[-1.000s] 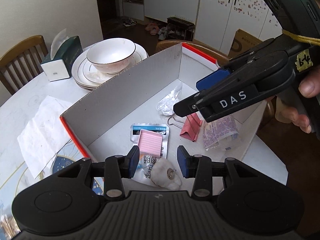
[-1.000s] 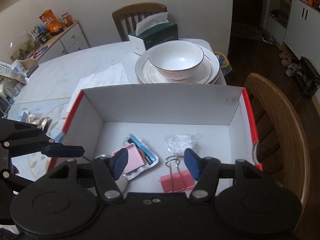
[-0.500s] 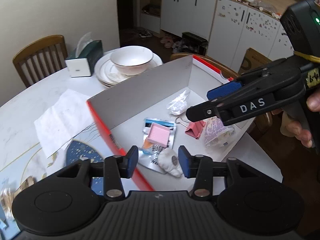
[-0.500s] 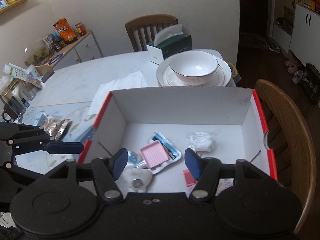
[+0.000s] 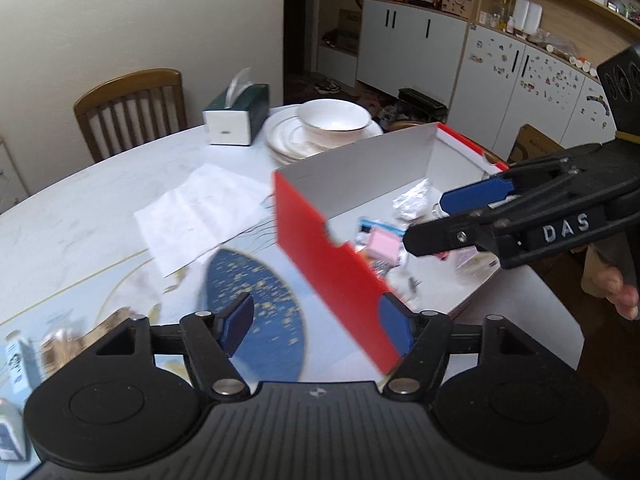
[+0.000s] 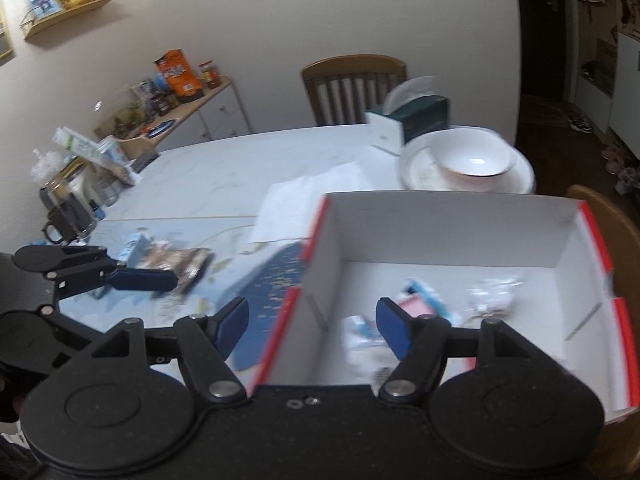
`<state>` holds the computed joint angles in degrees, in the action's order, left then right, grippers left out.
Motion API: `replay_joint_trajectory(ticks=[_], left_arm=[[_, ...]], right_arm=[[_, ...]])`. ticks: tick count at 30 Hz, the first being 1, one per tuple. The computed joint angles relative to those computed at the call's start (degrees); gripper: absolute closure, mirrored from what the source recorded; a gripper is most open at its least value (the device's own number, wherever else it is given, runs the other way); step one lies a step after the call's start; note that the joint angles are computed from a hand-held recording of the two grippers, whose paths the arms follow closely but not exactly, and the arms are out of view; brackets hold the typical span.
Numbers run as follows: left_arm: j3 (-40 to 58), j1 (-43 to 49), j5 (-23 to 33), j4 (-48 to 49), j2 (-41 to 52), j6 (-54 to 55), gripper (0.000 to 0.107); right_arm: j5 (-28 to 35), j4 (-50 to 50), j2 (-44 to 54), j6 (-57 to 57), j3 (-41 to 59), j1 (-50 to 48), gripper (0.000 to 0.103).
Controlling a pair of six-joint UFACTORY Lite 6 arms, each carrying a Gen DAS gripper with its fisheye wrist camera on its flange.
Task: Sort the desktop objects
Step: 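Withdraw both tools from the red box back toward the table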
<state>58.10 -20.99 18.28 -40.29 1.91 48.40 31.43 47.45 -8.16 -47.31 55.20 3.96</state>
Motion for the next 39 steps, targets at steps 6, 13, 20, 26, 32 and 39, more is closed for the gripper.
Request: replay_joint_trajectory(ticks=[6,13,20,26,32,39], left_arm=[[-4.72,12.27,6.6,-12.32,-4.22,18.59,0.035],[-5.87,26.63,14.62,-17.51,-4.5,32.91,0.026],[-1.83,39.61,20.51,-18.46,1.38,42.22,0.02],[4.01,48.43,23.87,-18.66,8.78,50.03,0.015],[15.56,53.78,26.11,-17.44,18.78,53.94,0.01],[29.24,56.55,28.46,-14.4,29.56,54.92,0.009]], right_arm=[[-6.63,-10.09,0.99,17.08,0.83,12.54,0.032],[-14.17,-32.33,5.6,48.17,4.19,25.75,0.032],[-14.35,-55.87,16.3,77.26,13.6,34.9,0.032],[-11.47,-63.43,26.42,86.57,24.0,39.09,0.032],[-7.16,-63.66,35.59,86.6,35.02,41.01,0.032],[-2.16,-62.39,46.1,85.55,48.5,41.81,0.032]])
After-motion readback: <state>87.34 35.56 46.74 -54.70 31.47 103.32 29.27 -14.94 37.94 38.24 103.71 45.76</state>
